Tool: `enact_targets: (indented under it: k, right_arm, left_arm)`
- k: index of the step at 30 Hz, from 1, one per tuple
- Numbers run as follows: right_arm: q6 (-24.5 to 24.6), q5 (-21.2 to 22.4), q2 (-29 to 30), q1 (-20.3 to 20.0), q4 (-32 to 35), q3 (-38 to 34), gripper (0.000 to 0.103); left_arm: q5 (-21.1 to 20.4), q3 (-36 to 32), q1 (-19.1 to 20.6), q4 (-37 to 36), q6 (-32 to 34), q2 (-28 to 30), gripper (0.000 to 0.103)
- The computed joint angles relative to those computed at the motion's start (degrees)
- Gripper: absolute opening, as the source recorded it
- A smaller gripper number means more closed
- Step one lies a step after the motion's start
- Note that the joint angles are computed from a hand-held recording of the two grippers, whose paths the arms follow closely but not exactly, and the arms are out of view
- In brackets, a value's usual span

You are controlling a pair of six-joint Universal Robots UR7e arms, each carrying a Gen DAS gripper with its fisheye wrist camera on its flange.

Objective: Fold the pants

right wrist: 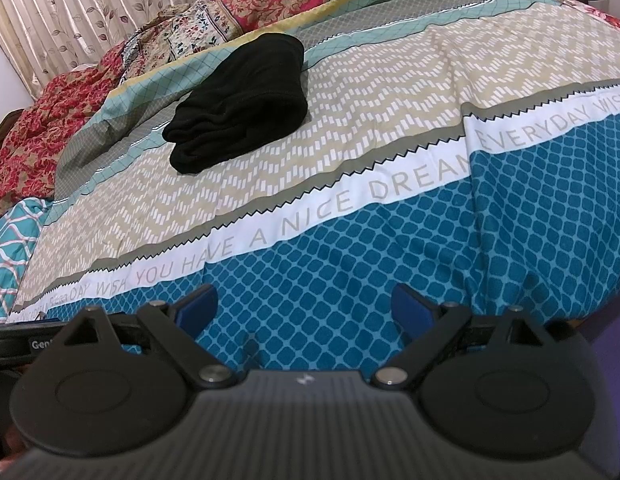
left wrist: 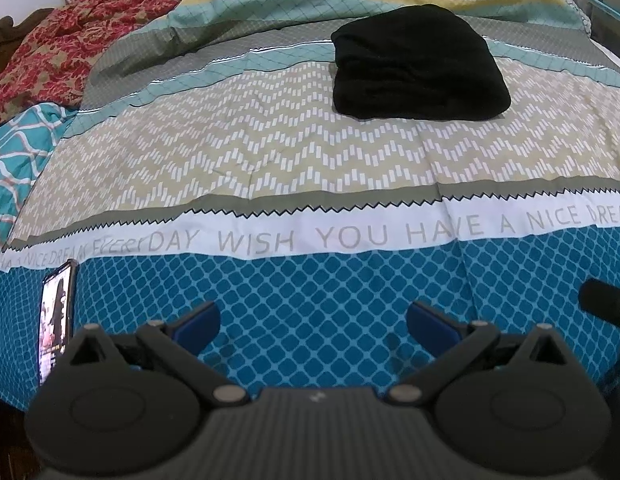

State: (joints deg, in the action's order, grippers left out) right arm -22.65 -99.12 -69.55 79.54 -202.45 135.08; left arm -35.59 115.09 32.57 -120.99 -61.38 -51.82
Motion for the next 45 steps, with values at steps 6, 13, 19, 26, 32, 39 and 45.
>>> enact_targets:
  k: [6, 13, 19, 26, 32, 39, 45]
  right_arm:
    - [-0.16, 0.04, -0.04, 0.0, -0.02, 0.04, 0.095]
    - [-0.29, 0.03, -0.11, 0.0, 0.15, -0.04, 0.095]
    - [-0.95, 0.2, -0.21, 0.07, -0.05, -0.13, 0.095]
    - [-0.89, 0.24, -0.12, 0.15, -0.17, -0.21, 0.095]
    - [-0.52, 0.34, -0.12, -0.03, -0.07, -0.22, 0.095]
    - [-0.3, 0.27, -0.1, -0.02, 0.06, -0.07, 0.095]
    - [-0.33, 0.28, -0.08, -0.05, 0.07, -0.06, 0.095]
  left_arm:
    - [-0.17, -0.25, 0.08, 0.74, -0.4, -0.01, 0.103]
    - [-0.45, -0.55, 0.22, 1.73, -0.75, 0.12, 0.103]
    - [-0.8, -0.77, 0.22, 1.96, -0.55, 0.34, 0.103]
    - [-1.23, -1.08, 0.35, 2.56, -0.68, 0.48, 0.103]
    - [-1.56, -1.28, 0.59, 3.24, -1.36, 0.63, 0.103]
    - [-1.92, -1.26, 0.78, 3.48, -1.63, 0.65, 0.103]
    - [-2.15, -1.28, 0.86, 3.53, -1.87, 0.65, 0.103]
